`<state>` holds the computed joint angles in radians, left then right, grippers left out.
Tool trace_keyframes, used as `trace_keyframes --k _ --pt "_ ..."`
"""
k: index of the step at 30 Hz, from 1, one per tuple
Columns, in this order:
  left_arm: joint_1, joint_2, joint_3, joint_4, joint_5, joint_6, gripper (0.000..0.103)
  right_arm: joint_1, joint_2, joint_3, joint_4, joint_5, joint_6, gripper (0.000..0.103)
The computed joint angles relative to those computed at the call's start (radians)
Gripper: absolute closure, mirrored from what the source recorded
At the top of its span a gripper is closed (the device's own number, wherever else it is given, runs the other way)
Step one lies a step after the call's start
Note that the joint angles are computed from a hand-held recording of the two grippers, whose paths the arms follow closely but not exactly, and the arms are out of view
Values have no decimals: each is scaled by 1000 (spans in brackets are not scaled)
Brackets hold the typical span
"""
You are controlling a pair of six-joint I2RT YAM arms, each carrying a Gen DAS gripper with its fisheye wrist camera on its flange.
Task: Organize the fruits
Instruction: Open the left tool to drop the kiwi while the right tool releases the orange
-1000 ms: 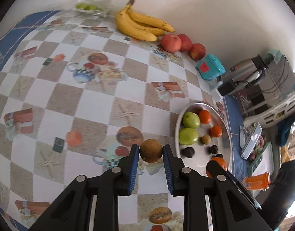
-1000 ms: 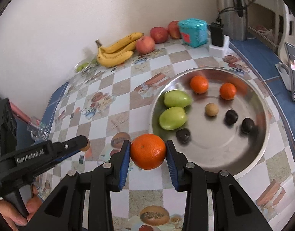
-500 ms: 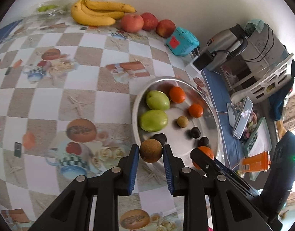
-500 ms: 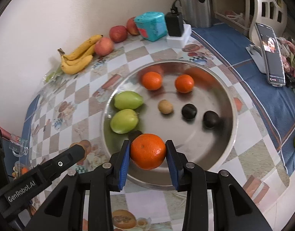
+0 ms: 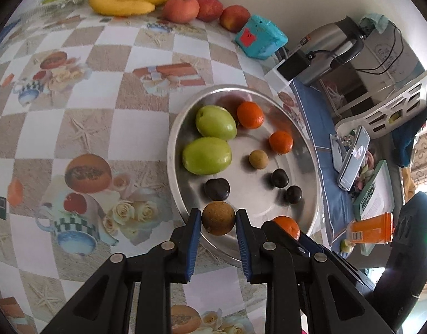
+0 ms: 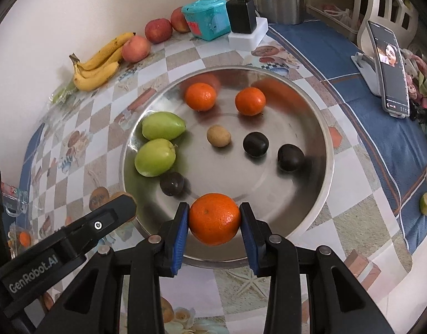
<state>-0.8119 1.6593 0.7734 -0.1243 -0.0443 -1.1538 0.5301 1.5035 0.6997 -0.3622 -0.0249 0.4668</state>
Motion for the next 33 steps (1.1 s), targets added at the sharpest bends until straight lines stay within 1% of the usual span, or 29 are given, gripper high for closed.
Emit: trace_keyframes --k 12,15,23,28,33 --pt "-1 26 14 5 30 -19 74 -20 24 7 -27 -9 -8 65" --pt "-2 18 11 3 30 -22 66 -17 29 11 -32 -8 -7 65" --pt "-1 -13 0 -32 17 -35 65 -20 36 16 -41 -2 1 65" --pt "4 -51 -3 -113 -29 -51 53 -23 27 13 -38 -1 5 63" --pt "19 -72 2 -239 -93 -84 34 -12 17 11 -33 6 0 62"
